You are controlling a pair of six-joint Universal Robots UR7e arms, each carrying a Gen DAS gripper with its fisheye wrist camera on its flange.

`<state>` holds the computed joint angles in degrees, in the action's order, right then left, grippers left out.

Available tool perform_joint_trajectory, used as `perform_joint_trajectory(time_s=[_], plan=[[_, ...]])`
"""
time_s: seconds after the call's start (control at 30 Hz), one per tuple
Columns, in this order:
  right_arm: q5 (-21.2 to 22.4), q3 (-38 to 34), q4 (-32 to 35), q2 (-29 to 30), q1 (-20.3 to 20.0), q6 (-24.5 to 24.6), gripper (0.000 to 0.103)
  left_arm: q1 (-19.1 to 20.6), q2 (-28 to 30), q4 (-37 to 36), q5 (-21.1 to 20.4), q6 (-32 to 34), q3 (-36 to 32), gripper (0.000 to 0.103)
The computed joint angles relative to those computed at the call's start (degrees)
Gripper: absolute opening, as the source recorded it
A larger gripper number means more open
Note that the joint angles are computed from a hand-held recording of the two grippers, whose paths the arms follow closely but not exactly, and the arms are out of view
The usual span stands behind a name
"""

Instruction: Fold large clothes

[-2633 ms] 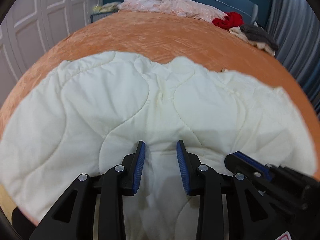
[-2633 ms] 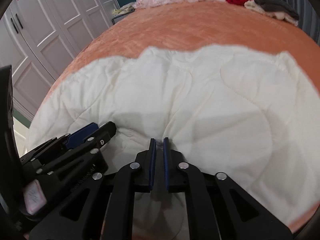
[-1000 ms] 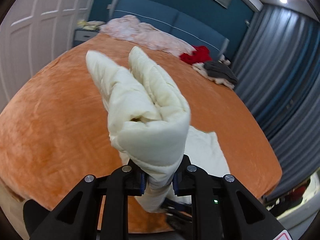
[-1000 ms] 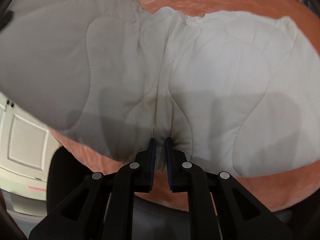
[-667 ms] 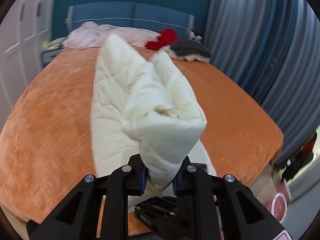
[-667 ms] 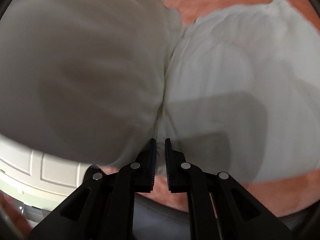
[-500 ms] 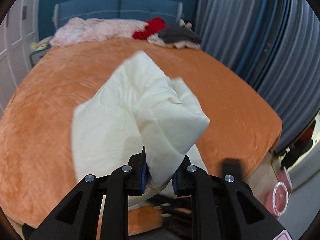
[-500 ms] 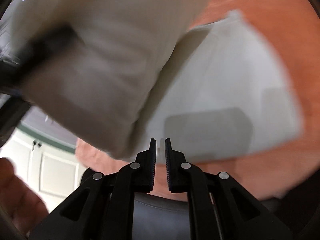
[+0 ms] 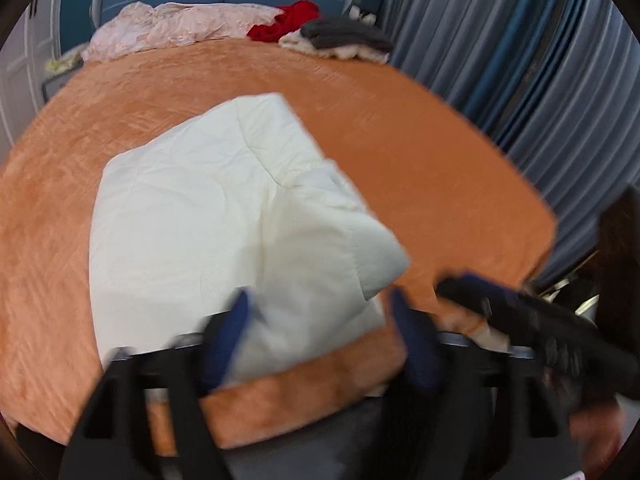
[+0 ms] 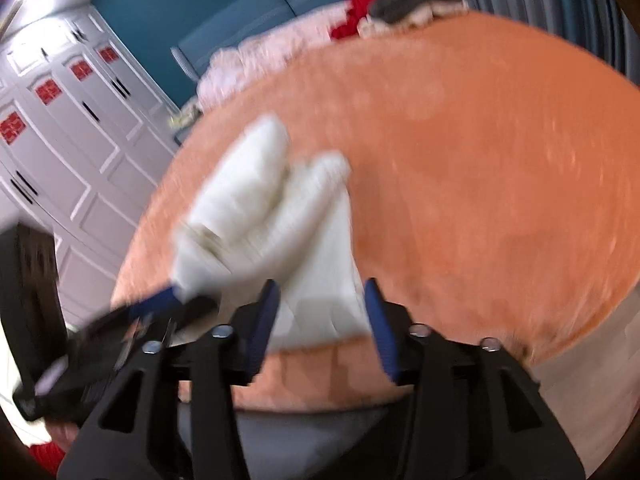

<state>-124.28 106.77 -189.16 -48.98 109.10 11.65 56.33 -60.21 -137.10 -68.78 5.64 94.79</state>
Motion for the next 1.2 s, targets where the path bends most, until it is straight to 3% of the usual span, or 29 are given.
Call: perform_joint_trajectory(time_s=[0.1, 0.17, 0.23, 0.33, 0.37, 0.43, 0.5, 0.6, 0.8, 0.93, 1.2], plan=[[0.93, -3.81, 0.19, 0.77, 0.81, -3.6, 0.071, 1.22, -3.4, 1.41, -4.12, -4.43, -0.46, 0.081], [2.72, -6.49, 0.47, 1.68, 0.78, -5.87, 0.077, 2.1, -4.36, 1.64, -4.1, -7.75, -1.66, 0.081], [3.31, -11.36, 3.99, 4.36, 0.94, -6.4, 0.077, 3.1, -4.43, 0.82, -2.27, -9.93, -3.29, 0.081], [4.42, -16.12, 10.07, 6.86, 0.31, -5.76, 0.077, 3.24, -3.15, 0.52, 4.64, -9.9, -5.51, 0.08], [4.85, -17.62, 12.76, 7.75, -0.01, -5.42, 0.072, 3.44, -2.54, 0.67, 6.67, -9.84, -6.34, 0.08], [5.8, -17.84, 16.02, 8.08, 0.14, -4.88, 0.036, 3.9, -1.5, 2.22, 8.51, -10.5, -7.93, 0.078], [5.85, -16.86, 15.64, 7.87, 0.19, -5.3, 0.019, 4.1, -1.04, 2.7, 9.58, -10.77, -8.12, 0.077], [6.06, -11.89, 11.92, 5.1, 0.07, -4.03, 0.016, 3.8, -0.48, 2.82, 10.58, -9.6, -7.56, 0.071], [-1.61, -5.46, 12.03, 3.37, -0.52, 0.58, 0.016, 3.77, 0.89, 5.39, 10.6, -9.41, -6.69, 0.063], [-4.17, -5.34, 13.53, 4.89, -0.97, 1.08, 0.016, 4.0, 2.31, 8.65, 10.88, -10.95, -6.51, 0.06], [-6.07, -9.08, 18.7, 8.28, -2.16, 2.08, 0.019, 3.6, 4.78, 6.94, 17.87, -8.75, -3.86, 0.062]])
